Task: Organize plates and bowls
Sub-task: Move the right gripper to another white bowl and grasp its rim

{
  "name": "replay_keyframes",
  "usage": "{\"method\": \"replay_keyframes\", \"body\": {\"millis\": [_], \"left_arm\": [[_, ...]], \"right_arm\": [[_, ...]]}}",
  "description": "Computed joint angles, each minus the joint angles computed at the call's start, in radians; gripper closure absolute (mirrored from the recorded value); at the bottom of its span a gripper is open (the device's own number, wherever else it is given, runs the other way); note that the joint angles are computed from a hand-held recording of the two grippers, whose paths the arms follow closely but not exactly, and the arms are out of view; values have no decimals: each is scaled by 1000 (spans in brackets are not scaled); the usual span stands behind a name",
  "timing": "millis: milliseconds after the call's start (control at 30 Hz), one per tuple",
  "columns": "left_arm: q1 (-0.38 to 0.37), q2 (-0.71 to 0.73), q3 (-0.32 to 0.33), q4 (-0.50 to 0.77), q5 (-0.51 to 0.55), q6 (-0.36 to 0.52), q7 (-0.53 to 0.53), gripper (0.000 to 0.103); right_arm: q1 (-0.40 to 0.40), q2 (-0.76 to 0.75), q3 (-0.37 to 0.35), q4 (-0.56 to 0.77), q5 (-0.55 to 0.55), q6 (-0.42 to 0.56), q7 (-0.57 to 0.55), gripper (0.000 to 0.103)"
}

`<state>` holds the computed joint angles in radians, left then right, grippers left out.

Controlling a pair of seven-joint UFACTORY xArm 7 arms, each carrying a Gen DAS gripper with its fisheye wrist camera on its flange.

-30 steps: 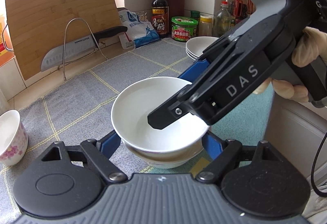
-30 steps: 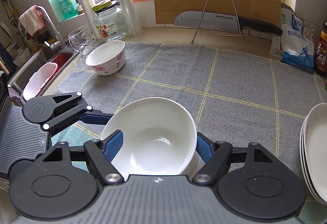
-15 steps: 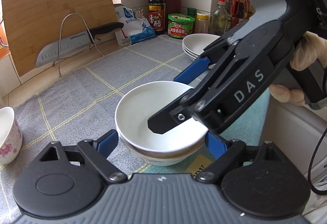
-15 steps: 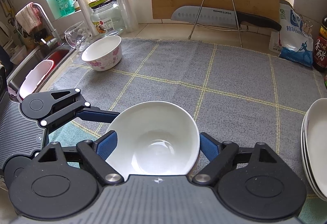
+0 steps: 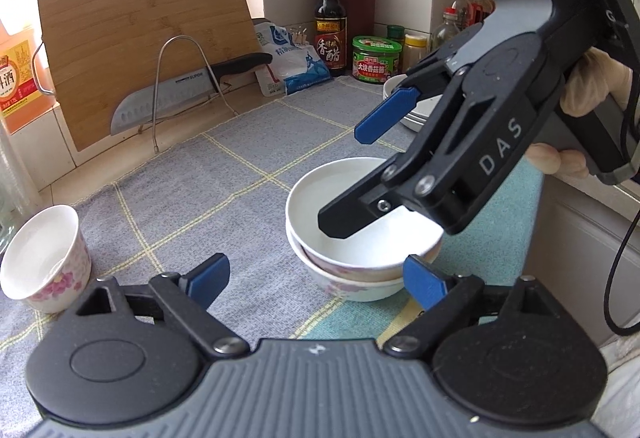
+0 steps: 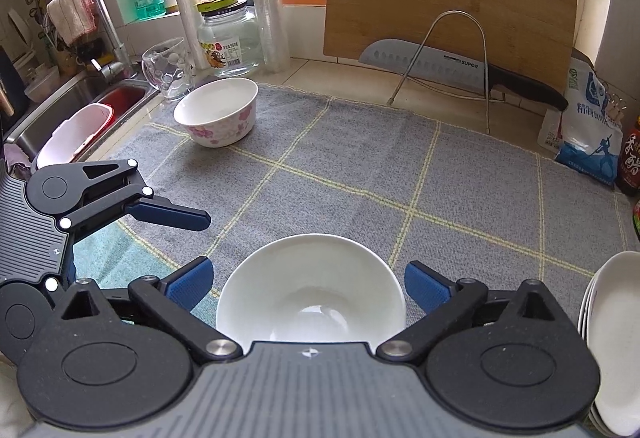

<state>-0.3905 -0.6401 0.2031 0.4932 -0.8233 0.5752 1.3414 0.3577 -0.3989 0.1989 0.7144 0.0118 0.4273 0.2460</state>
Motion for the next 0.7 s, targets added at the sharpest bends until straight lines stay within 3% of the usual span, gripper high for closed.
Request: {"method": "replay_keyframes", "body": {"millis": [133, 300, 567, 700], "left_arm": [[21, -1, 23, 12, 1, 2, 11, 10], [36, 36, 39, 29, -16, -62, 26, 10], [36, 170, 64, 77, -107, -248, 56, 9], [29, 245, 85, 118, -175, -312, 85, 9]], "right_arm": [[5, 50, 1, 57, -13, 10, -34, 0], [13, 128, 3, 141, -23, 12, -82, 0], [32, 308, 4, 326, -26, 7, -184, 0], [40, 407, -2, 428, 40, 13, -269, 0]]}}
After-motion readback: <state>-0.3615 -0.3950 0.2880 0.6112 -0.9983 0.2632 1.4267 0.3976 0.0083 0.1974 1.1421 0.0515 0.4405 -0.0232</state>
